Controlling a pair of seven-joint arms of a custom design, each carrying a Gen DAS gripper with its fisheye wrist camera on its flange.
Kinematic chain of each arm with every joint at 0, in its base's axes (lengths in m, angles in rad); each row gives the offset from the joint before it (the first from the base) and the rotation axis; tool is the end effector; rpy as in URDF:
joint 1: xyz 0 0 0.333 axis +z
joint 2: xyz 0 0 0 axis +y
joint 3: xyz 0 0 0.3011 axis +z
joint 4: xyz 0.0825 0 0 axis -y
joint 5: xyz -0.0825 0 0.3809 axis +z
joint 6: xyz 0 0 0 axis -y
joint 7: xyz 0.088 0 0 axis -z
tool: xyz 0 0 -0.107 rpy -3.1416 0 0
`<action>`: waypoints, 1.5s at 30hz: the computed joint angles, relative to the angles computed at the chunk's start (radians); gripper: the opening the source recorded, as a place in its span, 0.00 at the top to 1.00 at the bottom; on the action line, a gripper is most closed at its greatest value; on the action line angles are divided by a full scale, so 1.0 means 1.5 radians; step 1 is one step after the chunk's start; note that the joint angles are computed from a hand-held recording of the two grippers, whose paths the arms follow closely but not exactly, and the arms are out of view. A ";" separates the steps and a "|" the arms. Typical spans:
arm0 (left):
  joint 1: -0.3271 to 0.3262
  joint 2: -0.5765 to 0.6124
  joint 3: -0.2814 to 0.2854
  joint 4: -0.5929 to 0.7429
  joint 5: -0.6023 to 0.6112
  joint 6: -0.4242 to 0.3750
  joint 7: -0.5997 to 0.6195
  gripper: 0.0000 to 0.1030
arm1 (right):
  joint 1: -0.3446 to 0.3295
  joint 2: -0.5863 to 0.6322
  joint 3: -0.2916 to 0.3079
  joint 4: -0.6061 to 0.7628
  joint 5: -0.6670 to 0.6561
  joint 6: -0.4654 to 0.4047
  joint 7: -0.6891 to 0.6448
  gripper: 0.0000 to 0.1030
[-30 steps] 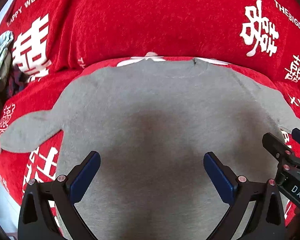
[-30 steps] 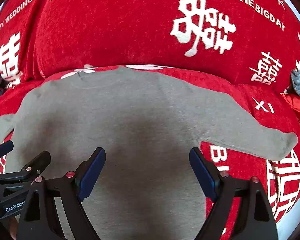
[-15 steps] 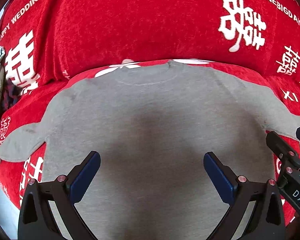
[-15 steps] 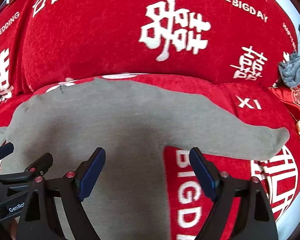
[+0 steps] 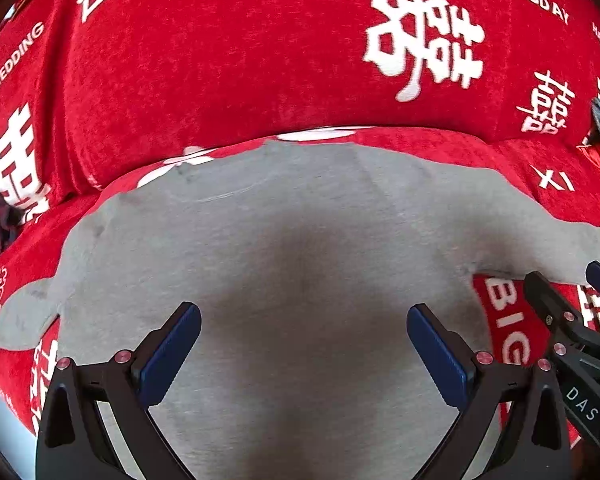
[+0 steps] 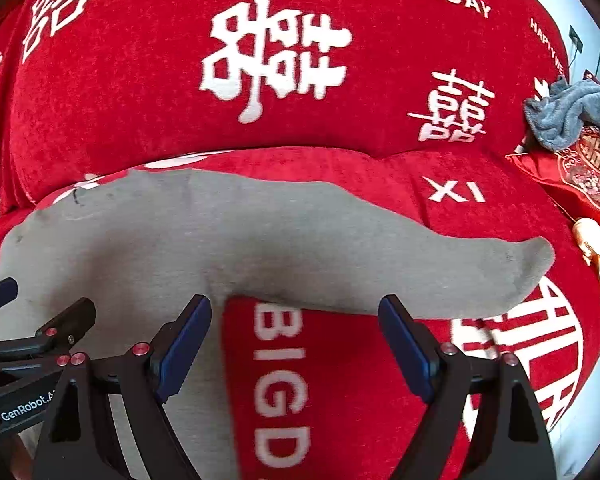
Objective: Fold small clothes
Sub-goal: 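Move the right tool to the sweater sleeve cuff and close on it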
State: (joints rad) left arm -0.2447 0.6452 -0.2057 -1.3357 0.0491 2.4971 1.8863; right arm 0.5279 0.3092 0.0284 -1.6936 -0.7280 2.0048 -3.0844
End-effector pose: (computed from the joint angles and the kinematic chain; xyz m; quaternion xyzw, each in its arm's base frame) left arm 0.6985 -0.2941 0.4053 -0.3966 0.8794 -0.2197 0.1457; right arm 0.5698 0.3054 0.4169 -0.3753 0.8702 -0.3038 0.0977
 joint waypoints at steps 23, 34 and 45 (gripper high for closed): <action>-0.095 0.020 -0.010 0.029 0.041 -0.022 -0.037 0.00 | -0.103 -0.235 0.046 -0.309 0.009 -0.016 0.093 0.15; -0.129 0.049 -0.005 0.057 0.060 -0.039 -0.063 0.00 | -0.189 -0.387 0.048 -0.499 0.044 0.020 0.116 0.15; -0.151 0.080 0.004 0.089 0.083 -0.050 -0.082 0.00 | -0.260 -0.385 0.085 -0.560 -0.041 0.191 0.215 0.16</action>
State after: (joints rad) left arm -0.4711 0.7652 -0.2003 -1.2027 0.1738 2.4217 1.7632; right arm 0.1383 -0.2683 0.1564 -2.5332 -0.7898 2.2917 -2.7614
